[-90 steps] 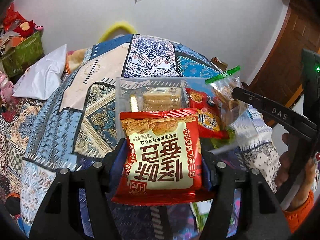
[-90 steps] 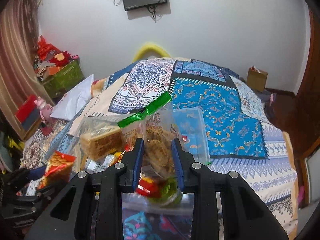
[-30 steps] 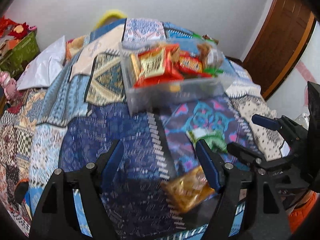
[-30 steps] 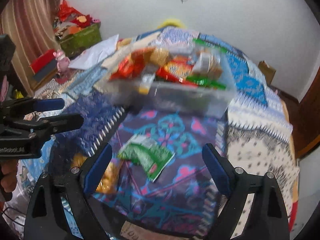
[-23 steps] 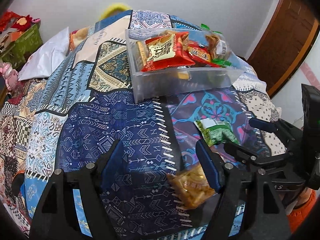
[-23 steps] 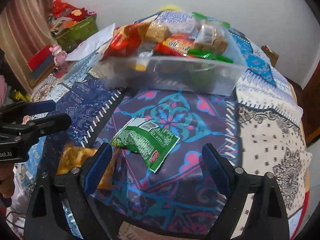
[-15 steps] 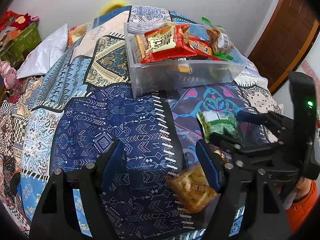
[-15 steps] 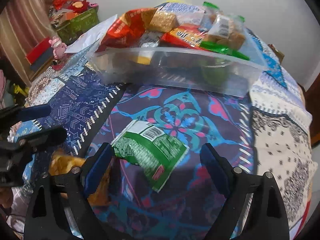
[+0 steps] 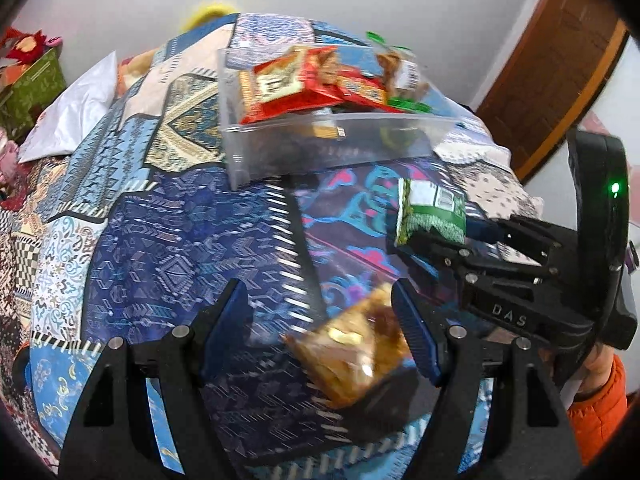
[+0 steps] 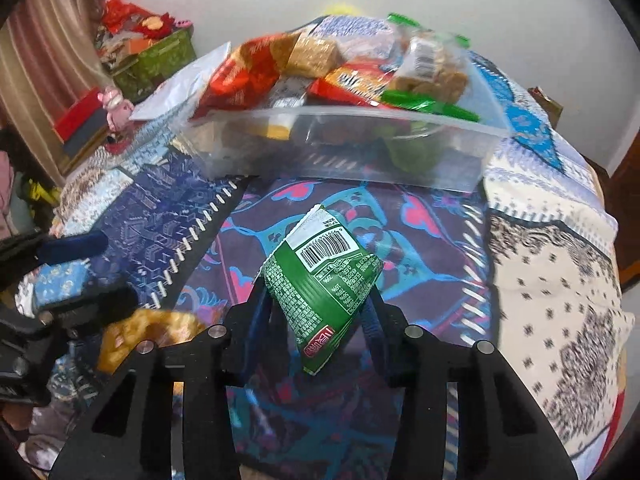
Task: Organize snacks
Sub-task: 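Lift the nut bag with the left gripper while the right lifts the green bag toward the box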
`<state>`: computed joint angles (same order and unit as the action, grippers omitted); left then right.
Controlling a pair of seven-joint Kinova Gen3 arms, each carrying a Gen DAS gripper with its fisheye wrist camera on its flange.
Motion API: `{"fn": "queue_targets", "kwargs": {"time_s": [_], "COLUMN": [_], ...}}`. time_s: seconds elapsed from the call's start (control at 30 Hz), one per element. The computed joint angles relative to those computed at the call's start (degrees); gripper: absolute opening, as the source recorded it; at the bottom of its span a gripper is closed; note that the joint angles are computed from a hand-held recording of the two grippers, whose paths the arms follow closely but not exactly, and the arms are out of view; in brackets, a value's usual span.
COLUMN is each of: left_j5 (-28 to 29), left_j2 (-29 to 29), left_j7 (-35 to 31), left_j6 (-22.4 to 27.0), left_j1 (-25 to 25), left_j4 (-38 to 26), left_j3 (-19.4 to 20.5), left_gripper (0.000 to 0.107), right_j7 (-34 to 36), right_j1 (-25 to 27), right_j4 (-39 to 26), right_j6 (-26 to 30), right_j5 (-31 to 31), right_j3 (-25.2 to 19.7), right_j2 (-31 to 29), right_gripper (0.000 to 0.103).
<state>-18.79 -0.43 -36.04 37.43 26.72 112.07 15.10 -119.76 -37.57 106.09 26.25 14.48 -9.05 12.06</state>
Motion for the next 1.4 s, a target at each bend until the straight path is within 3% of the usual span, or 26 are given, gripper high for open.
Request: {"fn": "queue_targets", "kwargs": {"time_s": [0.23,0.37,0.47,0.83,0.97,1.13,1.4], "left_j5": [1.2,-4.0,-4.0,-3.4,-5.4,-4.6,-10.5], "left_j2": [2.0,3.2,3.9,7.6,6.8,4.9,1.7], "left_j7": [0.6,6.1,6.2,5.3,6.6,5.7,10.5], "left_j6": [0.8,2.0,1.2,0.8,0.5,-1.4,-1.9], "left_j1": [1.1,4.7,5.3,7.1,7.7,6.4,5.0], "left_j4": [-1.0,-1.5,-1.3,-1.7,-1.2,0.2,0.3], "left_j3": [1.6,0.8,0.2,-2.8,-3.0,-2.7,-1.3], "left_gripper": [0.074,0.08,0.088,0.087,0.056,0.051,0.046], "right_j7": [-7.6,-10.9,-12.0,-12.1,-12.7,-11.9,-12.2], "right_j1": [-1.6,-1.6,-1.0,0.7,0.6,1.1,1.1], "right_j4": [3.9,4.7,5.2,6.8,6.9,6.7,5.2], "right_j6": [-1.5,-1.8,-2.1,-3.3,-3.5,-4.1,-4.5], "right_j5": [6.3,8.9,9.4,9.0,9.4,8.4,9.3], "right_j3": [0.5,-0.6,-1.2,-2.3,-2.3,-2.3,-1.5], "right_j2": [-4.8,-5.7,-5.9,-7.0,-7.0,-6.8,-6.4], "right_gripper": [0.041,0.041,0.041,0.041,0.041,0.041,0.041]}}
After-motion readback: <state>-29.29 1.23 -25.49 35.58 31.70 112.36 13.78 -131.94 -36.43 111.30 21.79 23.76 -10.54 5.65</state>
